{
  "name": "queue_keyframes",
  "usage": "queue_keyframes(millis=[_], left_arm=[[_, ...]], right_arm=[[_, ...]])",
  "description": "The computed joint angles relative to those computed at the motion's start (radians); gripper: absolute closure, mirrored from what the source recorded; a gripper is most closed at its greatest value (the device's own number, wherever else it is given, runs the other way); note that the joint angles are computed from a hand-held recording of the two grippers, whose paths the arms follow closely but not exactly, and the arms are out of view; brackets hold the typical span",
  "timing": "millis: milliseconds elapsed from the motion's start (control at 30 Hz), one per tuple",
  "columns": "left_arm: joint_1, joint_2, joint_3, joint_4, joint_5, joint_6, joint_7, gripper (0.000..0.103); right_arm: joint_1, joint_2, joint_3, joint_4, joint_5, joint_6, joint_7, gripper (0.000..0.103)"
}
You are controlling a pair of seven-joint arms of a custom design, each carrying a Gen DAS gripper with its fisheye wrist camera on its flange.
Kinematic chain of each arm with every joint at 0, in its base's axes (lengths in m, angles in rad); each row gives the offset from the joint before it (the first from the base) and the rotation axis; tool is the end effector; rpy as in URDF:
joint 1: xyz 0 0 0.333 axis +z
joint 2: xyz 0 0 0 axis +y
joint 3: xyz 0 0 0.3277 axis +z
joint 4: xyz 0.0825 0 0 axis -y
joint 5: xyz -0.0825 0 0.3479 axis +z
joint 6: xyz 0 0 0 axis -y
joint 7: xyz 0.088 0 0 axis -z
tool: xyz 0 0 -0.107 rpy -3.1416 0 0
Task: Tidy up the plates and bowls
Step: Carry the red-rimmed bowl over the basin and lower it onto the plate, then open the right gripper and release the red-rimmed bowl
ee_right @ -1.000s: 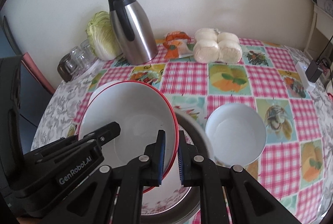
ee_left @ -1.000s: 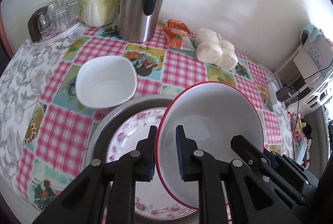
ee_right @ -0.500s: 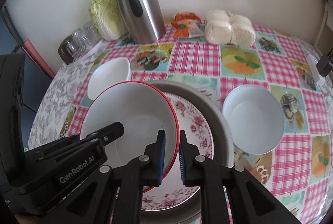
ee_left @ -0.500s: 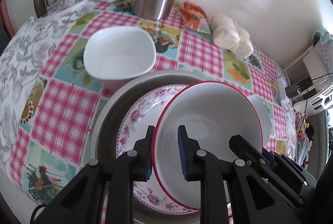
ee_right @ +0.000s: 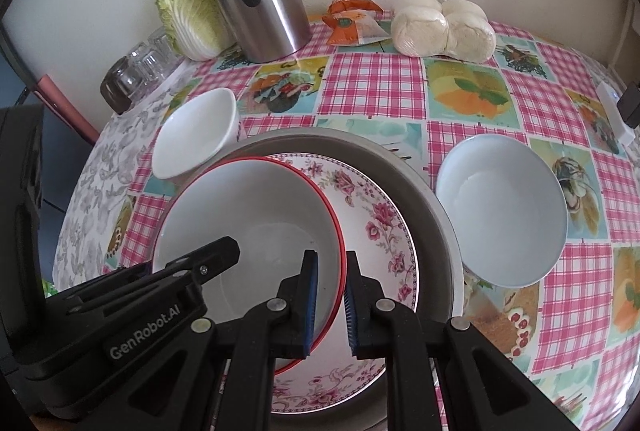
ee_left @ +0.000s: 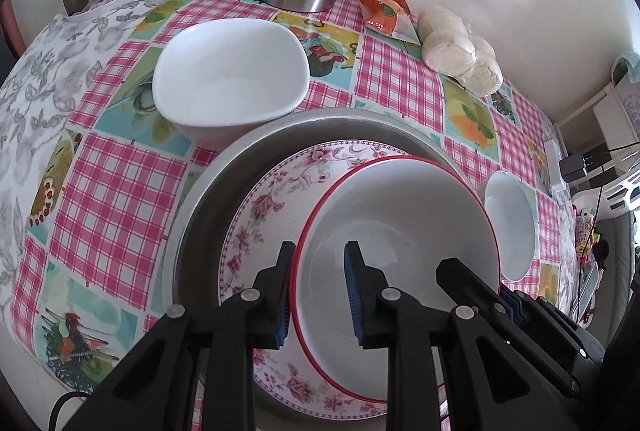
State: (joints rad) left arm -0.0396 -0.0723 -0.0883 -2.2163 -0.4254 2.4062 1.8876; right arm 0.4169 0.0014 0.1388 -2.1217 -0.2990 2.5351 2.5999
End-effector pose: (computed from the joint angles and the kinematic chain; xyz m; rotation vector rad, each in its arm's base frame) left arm 0.5041 -0.0683 0.4662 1.9860 -2.3444 0.6376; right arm 0.4618 0.2906 0.4851 -1.6528 2.1558 -0.2976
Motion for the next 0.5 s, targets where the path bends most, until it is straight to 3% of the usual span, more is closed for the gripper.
queue_keyframes(millis=[500], left_arm=[[0.008, 0.008, 0.003, 0.006, -0.065, -0.001, 0.026, 0.075]], right_arm=[[-0.012, -0.011, -0.004, -0.031, -0.005, 0.065, 0.038, 0.088]])
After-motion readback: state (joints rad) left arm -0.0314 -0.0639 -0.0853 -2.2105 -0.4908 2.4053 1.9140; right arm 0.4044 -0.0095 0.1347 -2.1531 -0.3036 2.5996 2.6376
